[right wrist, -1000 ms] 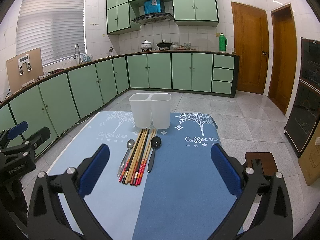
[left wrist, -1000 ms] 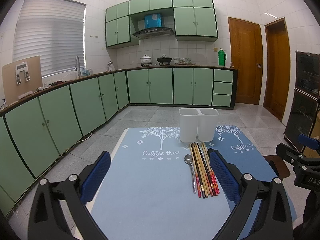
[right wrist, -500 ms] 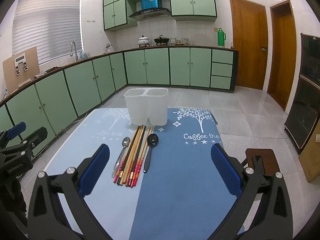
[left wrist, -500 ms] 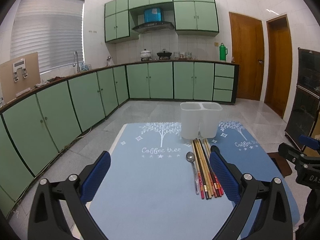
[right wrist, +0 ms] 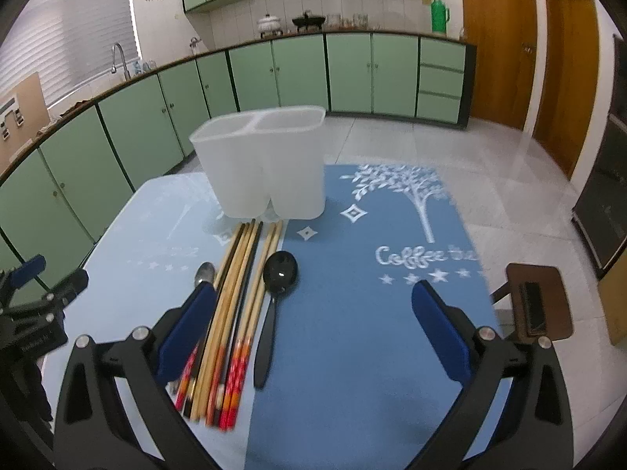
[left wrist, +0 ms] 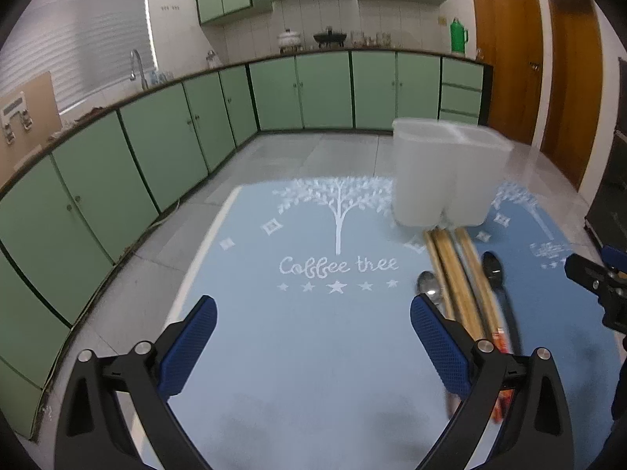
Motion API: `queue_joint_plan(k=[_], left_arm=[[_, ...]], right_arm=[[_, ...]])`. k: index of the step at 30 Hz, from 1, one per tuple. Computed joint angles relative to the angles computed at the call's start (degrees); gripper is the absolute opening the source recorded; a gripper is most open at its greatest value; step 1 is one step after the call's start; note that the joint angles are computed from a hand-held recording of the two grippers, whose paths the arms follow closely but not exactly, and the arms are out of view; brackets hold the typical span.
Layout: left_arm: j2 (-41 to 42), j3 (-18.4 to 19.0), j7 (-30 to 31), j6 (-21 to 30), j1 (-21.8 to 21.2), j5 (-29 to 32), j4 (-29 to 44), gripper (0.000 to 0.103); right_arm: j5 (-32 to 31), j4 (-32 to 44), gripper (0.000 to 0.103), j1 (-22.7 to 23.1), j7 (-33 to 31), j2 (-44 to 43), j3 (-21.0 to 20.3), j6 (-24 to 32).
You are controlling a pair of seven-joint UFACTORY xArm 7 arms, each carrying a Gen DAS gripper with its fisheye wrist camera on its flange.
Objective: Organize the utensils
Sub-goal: 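Lower the right tool onto the black plastic spoon and close on it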
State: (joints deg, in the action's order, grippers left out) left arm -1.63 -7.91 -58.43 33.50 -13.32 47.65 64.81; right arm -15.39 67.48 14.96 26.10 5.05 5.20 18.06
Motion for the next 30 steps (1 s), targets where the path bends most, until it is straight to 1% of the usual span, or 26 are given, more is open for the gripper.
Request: queue_joint_plan(k=[3, 5, 8, 11, 13, 16, 18, 20, 22, 25, 30], left_arm=[[3.3, 0.8, 1.2, -0.1, 0.1, -1.6, 1.6, 0.096], [4.9, 1.6, 1.9, -0.7, -0.1, -2.6, 2.3, 0.096], [6.4, 2.7, 2.8, -1.0, -0.5, -3.9, 2.8, 0.096], [7.1, 3.5, 3.7, -1.5, -0.7, -5.4, 2.7, 0.096], [7.7, 3.9, 4.3, -1.9, -0.8, -6.2, 3.0, 0.096], [8.4, 4.4, 4.6, -1.7, -1.4, -5.8, 3.7, 0.096], [8.6, 4.5, 5.0, -1.8, -1.5, -6.5, 4.0, 0.096], [8.7, 4.7, 5.1, -2.2, -1.6, -7.1, 4.1, 0.096], [8.7, 4.9, 5.1, -2.3, -1.8, -6.8, 4.2, 0.096], [9.4, 4.9, 5.7, -2.2, -2.0, -6.9, 4.8, 0.096], [10.4, 4.8, 7.4, -2.6, -2.5, -8.5, 5.8, 0.096]], right_arm=[[1.2, 4.3, 0.093, 0.3, -1.0, 5.0, 0.0, 1.4], [3.7, 7.2, 0.084, 0.3, -3.3, 8.0, 0.4, 2.7], [6.4, 11.5, 0.079, 0.6, -5.7, 12.4, 0.3, 4.5], [9.1, 13.4, 0.074, 0.5, -7.8, 14.5, 0.7, 4.9], [9.7, 14.4, 0.071, 1.1, -8.1, 15.5, 0.4, 5.3], [10.6, 16.2, 0.065, 1.6, -8.4, 17.1, 0.1, 6.1], [11.6, 17.0, 0.061, 1.5, -9.1, 17.8, 0.4, 7.0], [13.3, 17.0, 0.052, 1.1, -10.1, 18.0, 1.0, 7.1], [13.0, 16.9, 0.050, 1.6, -9.9, 18.0, 0.4, 6.7], [16.0, 17.1, 0.034, 0.3, -12.5, 18.1, 2.1, 6.9], [18.5, 16.0, 0.034, -0.6, -16.1, 17.1, 2.8, 6.8]])
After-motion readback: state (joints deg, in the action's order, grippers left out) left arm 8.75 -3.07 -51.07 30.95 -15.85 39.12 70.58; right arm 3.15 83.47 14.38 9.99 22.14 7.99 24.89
